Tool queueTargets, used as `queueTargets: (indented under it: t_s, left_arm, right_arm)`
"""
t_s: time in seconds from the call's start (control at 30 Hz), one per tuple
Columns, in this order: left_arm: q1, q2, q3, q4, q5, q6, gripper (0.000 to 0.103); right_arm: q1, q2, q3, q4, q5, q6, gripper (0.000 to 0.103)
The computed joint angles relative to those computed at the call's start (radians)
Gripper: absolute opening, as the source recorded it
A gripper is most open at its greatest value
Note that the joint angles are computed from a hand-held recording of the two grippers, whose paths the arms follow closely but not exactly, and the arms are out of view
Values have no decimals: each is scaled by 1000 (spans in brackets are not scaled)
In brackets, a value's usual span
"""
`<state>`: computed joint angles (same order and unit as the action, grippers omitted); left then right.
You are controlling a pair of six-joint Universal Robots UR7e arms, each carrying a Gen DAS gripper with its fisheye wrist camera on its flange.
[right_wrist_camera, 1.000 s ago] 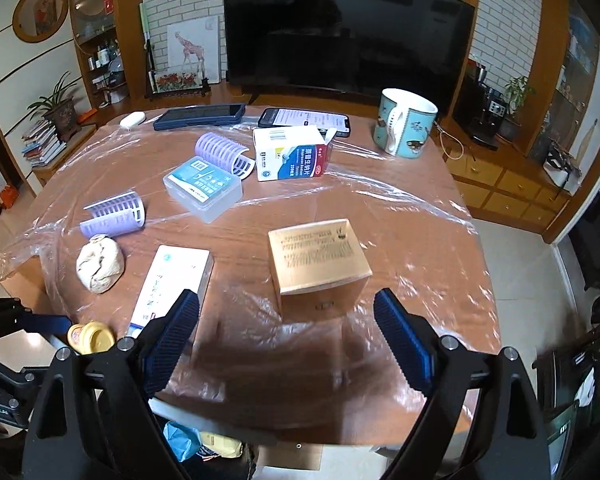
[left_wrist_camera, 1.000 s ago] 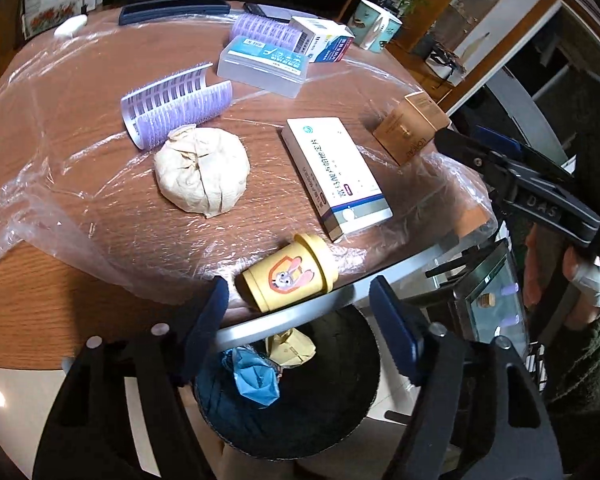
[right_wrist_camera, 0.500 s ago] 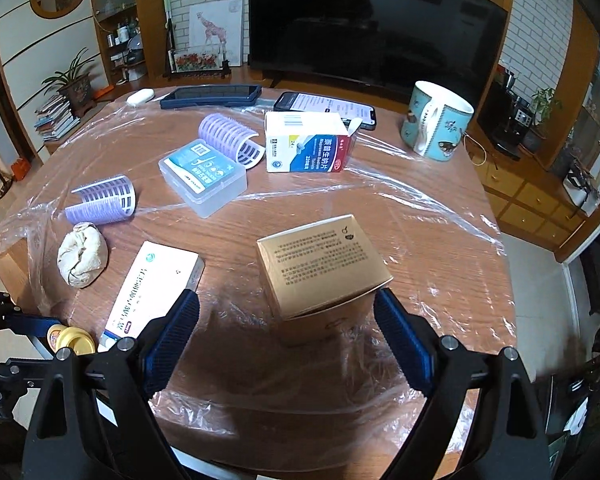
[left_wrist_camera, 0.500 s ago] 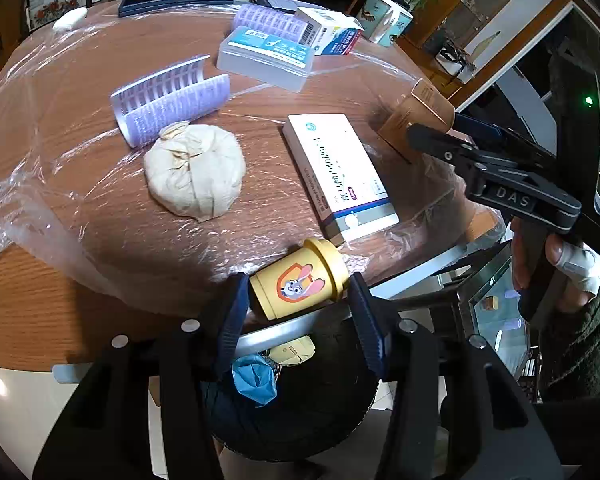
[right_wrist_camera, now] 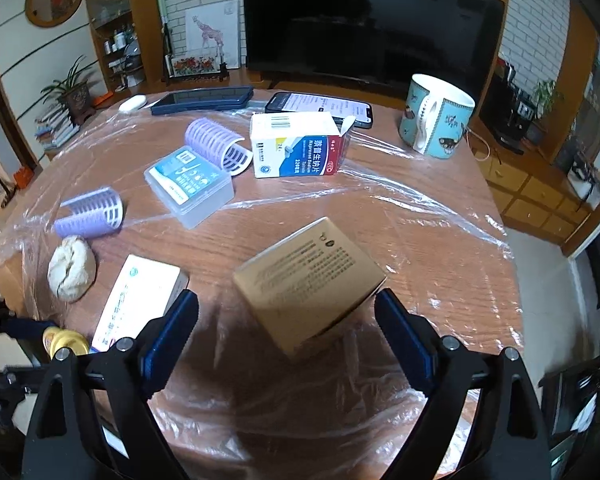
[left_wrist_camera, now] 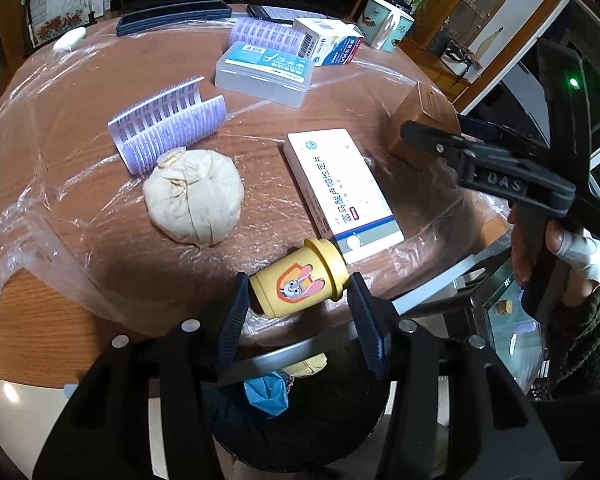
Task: Collect trash
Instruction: 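Grasp the yellow cartoon cup with the left tool while the right tool grasps the tan cardboard box, then lift the yellow cup with the left tool while the right tool lifts the cardboard box toward the bin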
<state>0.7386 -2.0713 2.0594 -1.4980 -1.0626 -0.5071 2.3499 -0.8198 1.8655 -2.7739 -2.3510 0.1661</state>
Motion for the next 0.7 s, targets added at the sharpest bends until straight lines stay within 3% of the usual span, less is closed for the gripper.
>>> queueTargets:
  t_s: [0.17, 0.23, 0.37, 0.7]
  left_arm:
    - [-15, 3, 5, 5, 33, -4, 51]
    - [-20, 3, 8, 5, 47, -5, 51]
    - [-25, 2, 14, -2, 69, -5, 51]
    - [-23, -16, 14, -50, 96, 17, 51]
  right_arm:
    - [-29, 10, -7, -17, 33, 25, 84]
    - [-39, 7, -4, -18, 56, 34, 67]
    - [-53, -7, 17, -48, 95, 62, 48]
    - [-37, -55, 67, -128, 161, 59, 47]
